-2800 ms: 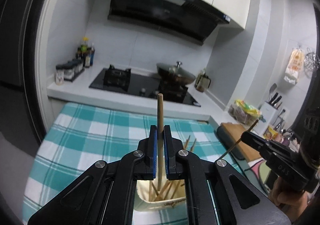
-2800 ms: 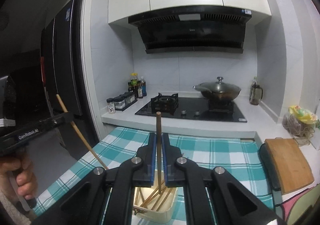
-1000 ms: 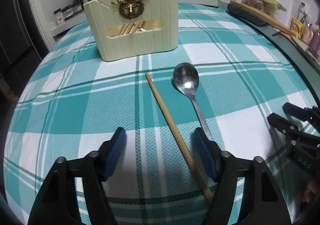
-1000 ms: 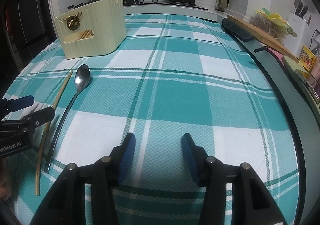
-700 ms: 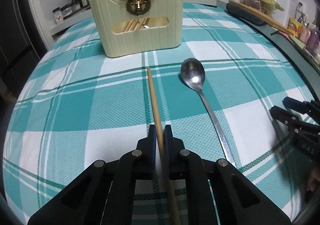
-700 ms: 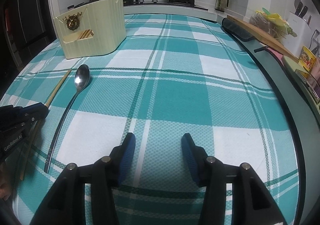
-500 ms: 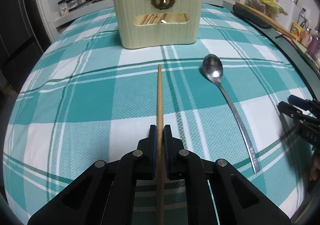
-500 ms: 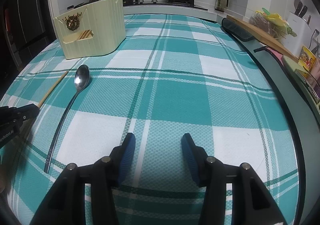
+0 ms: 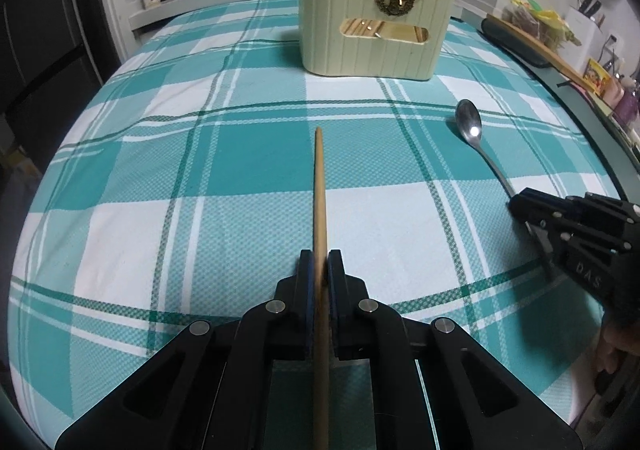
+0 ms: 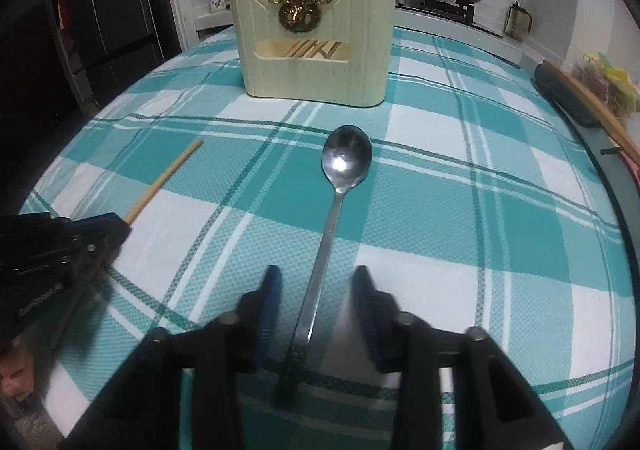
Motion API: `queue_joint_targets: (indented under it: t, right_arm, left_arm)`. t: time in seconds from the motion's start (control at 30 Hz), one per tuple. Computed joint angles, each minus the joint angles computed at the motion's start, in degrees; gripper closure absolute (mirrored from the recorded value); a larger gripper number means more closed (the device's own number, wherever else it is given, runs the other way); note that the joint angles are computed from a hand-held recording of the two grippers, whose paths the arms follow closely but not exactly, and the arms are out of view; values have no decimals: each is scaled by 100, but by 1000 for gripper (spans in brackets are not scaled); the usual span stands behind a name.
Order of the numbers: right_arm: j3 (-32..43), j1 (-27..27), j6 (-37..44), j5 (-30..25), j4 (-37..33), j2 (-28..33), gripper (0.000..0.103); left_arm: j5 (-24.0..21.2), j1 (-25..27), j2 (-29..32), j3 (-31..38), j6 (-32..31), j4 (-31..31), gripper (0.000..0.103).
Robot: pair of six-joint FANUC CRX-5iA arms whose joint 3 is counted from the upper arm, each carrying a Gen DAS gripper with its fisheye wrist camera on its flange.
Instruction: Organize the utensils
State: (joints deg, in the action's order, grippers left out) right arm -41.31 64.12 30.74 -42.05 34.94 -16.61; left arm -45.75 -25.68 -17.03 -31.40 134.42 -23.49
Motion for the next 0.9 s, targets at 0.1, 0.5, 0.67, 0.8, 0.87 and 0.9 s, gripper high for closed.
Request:
queue_joint_targets:
  t: [0.1, 0.5, 0.67, 0.8, 0.87, 0.9]
  right_arm:
    - [-52, -37, -156, -159, -26, -115, 95]
    - [-765, 332, -1012, -1256, 211, -1290, 87]
    - [-764, 205, -860, -994, 230, -1130, 41]
    - [-799, 61, -921, -748, 402, -1012, 41]
    - [-848, 1, -940, -621, 475, -1018, 40]
    - [-870, -15, -936, -576, 498, -1029, 40]
  left_arm:
    - [-7, 24, -103, -86, -83, 27, 97]
    - [245, 561, -709, -619, -865, 820, 33]
    - [100, 451, -457, -447, -709, 612, 29]
    - [-375, 16, -56, -39, -118, -100, 15]
    - [-315, 158, -103, -115, -169, 30, 11]
    - [-320, 180, -104, -121, -194, 34, 9]
